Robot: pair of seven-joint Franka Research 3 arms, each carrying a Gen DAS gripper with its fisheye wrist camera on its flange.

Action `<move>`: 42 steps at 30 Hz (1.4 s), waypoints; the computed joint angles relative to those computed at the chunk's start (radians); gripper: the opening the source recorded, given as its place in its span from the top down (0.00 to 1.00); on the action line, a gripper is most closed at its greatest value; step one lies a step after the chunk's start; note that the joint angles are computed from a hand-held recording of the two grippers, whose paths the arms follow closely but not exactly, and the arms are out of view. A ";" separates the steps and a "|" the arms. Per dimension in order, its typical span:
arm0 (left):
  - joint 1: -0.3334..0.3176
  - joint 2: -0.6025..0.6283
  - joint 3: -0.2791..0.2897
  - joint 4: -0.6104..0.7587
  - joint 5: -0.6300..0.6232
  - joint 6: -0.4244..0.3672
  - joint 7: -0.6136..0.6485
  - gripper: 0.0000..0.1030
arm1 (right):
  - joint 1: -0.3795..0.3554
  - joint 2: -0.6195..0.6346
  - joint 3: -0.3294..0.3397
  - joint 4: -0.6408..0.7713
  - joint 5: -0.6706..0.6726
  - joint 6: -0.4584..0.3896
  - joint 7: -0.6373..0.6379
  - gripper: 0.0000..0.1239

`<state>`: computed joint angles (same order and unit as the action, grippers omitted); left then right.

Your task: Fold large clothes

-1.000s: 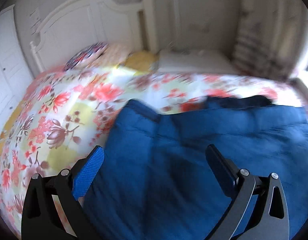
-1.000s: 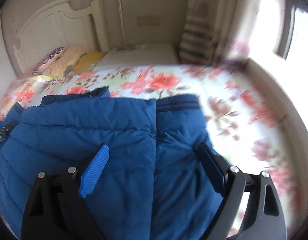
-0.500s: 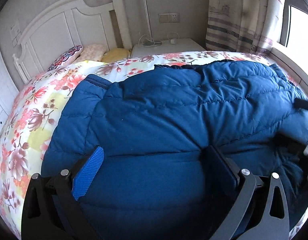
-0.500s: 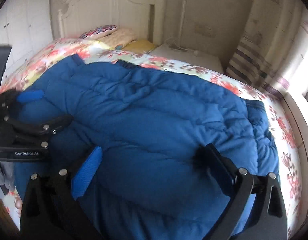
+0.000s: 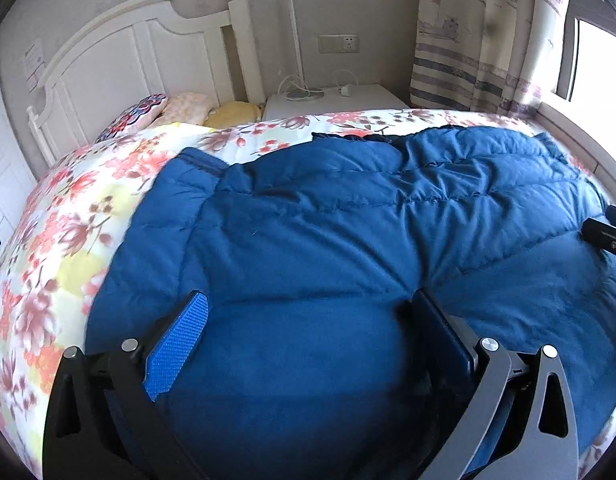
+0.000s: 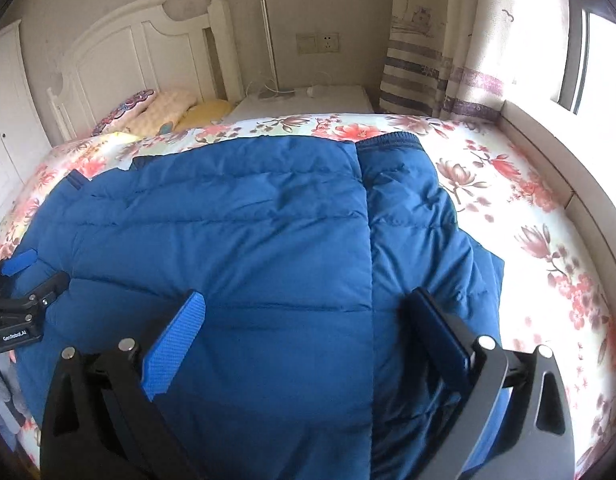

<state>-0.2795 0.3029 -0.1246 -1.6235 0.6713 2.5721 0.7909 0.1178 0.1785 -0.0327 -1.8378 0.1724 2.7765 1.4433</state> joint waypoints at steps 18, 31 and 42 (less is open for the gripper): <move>0.082 -0.244 -0.029 -0.358 0.038 0.128 -0.120 0.04 | -0.004 -0.295 -0.008 -0.356 0.141 0.079 -0.209 0.20; 0.117 -0.252 -0.046 -0.382 -0.002 0.153 -0.104 0.04 | 0.057 -0.392 -0.189 -0.449 0.882 -0.230 -0.501 0.23; 0.096 -0.246 -0.052 -0.316 -0.030 0.113 -0.097 0.05 | -0.058 -0.116 -0.024 -0.180 1.488 -0.123 -0.689 0.68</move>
<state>-0.1832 0.0574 -0.1767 -1.9400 0.6415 2.6850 0.6939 0.0602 0.0627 -0.0567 -2.0177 1.6602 2.6531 0.7542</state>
